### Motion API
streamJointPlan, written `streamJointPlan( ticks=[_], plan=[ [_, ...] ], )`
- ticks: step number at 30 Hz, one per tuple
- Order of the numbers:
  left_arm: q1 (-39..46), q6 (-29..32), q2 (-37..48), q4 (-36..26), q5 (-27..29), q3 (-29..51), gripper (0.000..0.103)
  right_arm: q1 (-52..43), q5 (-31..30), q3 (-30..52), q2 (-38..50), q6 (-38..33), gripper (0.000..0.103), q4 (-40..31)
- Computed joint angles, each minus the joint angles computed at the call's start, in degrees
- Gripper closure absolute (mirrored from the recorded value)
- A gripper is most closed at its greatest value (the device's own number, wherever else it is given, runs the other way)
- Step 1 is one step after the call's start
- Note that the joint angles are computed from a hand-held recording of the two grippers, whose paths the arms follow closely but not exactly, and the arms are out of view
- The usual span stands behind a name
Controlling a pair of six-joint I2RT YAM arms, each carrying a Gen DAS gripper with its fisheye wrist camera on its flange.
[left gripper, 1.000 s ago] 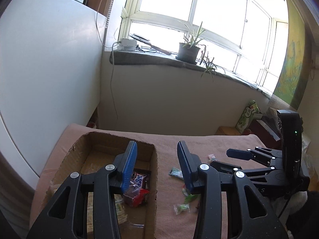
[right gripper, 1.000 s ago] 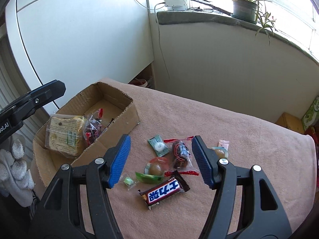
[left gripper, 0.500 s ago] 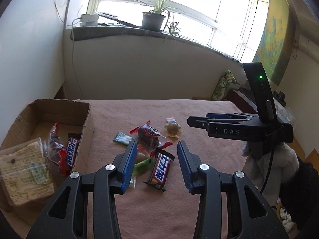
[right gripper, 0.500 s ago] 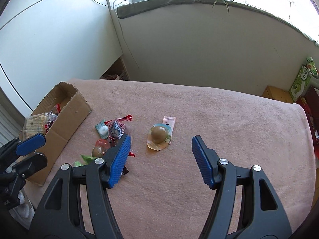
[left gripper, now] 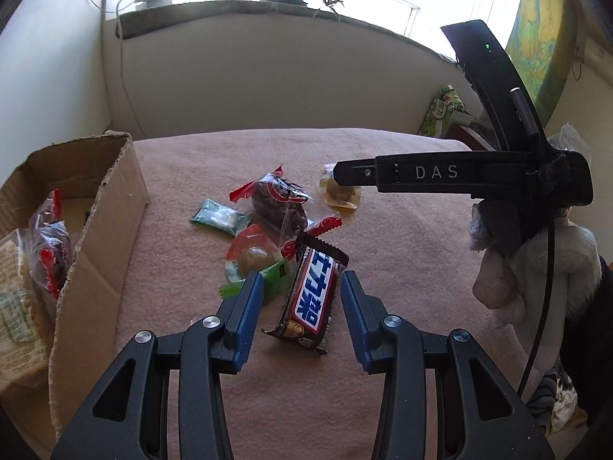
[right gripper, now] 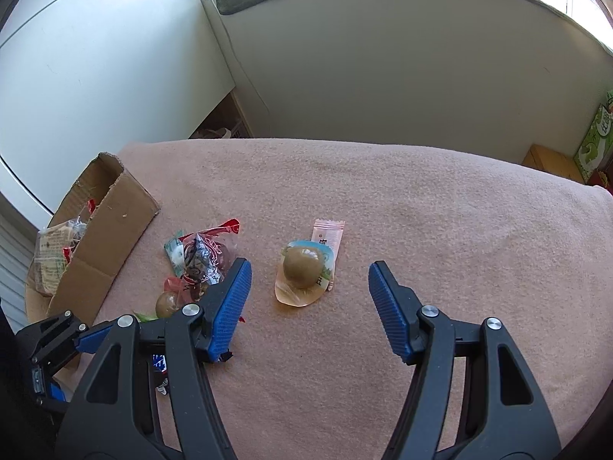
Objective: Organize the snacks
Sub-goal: 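Withdraw both open tools from the box toward the loose candies, then grasp the Snickers bar with the left tool while the right tool grasps the round brown candy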
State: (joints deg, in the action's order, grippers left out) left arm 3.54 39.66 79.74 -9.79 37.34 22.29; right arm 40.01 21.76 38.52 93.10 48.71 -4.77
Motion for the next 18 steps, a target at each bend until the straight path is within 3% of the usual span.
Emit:
streamJointPlan(
  ticks=[15, 18],
  plan=[
    [-6.10, -2.54, 2.56, 2.25, -3.42, -0.16, 0.065, -2.11, -1.79, 4.48, 8.46, -1.47, 0.037, 2.15],
    [-6.92, -3.52, 3.57, 3.45, -3.98, -0.06, 0.069, -1.35, -0.48, 5.31, 9.22, -1.74, 0.037, 1.22]
  ],
)
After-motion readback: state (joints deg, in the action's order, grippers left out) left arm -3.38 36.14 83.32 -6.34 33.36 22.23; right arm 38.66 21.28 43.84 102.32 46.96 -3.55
